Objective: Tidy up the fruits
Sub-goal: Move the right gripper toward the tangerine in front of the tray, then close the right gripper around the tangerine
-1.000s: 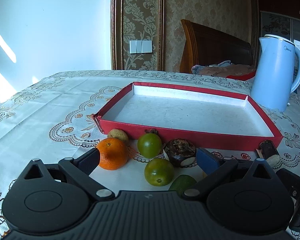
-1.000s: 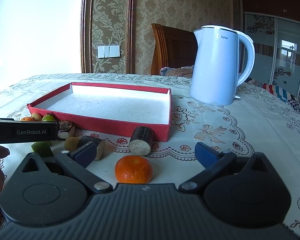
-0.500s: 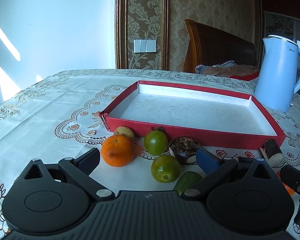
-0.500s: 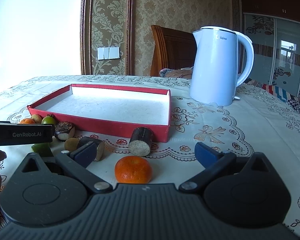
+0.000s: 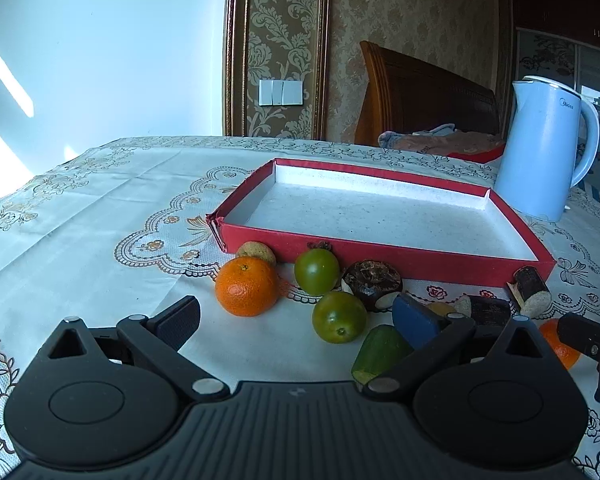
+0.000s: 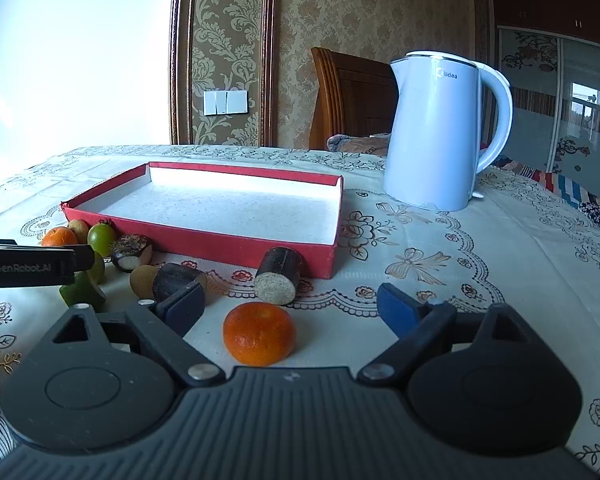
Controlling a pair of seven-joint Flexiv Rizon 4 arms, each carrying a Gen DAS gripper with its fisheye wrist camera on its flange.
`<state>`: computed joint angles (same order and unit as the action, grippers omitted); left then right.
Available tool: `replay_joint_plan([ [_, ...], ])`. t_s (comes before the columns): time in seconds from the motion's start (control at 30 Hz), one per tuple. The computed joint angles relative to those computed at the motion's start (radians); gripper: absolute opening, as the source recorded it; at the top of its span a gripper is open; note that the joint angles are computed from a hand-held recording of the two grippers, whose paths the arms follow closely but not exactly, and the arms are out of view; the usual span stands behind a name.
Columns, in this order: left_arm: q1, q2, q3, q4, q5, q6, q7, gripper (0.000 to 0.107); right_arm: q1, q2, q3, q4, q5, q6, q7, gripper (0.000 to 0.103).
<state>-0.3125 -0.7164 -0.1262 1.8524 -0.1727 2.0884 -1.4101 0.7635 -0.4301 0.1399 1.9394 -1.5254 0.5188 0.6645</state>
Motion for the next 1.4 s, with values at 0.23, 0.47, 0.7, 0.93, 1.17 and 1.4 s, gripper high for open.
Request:
replay_joint_plan([
  [0.23,0.143,0.01,-0.115,0.036,0.143,0.011,-0.094,0.103,-0.021,0.011,0.005,0.014,0.0,0.051,-0.018,0.086],
  [0.47,0.182,0.002,-0.147,0.023,0.241,0.015,-0.104,0.103,-0.042,0.006,0.001,0.009,0.008,0.122,-0.054,0.077],
  [0.7,0.204,0.004,-0.168,0.015,0.26,-0.034,-0.11,0.103,-0.06,0.004,-0.007,0.008,0.01,0.182,-0.065,0.066],
  [0.93,0.201,0.005,-0.166,0.016,0.26,-0.036,-0.102,0.103,-0.081,-0.003,-0.015,0.002,0.001,0.255,-0.083,0.052],
  [1.17,0.22,0.001,-0.186,0.017,0.282,-0.025,-0.104,0.103,-0.092,-0.007,-0.02,0.0,-0.006,0.298,-0.076,0.045],
  [1.4,0.255,-0.011,-0.227,0.007,0.36,-0.02,-0.087,0.103,-0.096,-0.009,-0.024,-0.001,-0.016,0.318,-0.068,0.04],
])
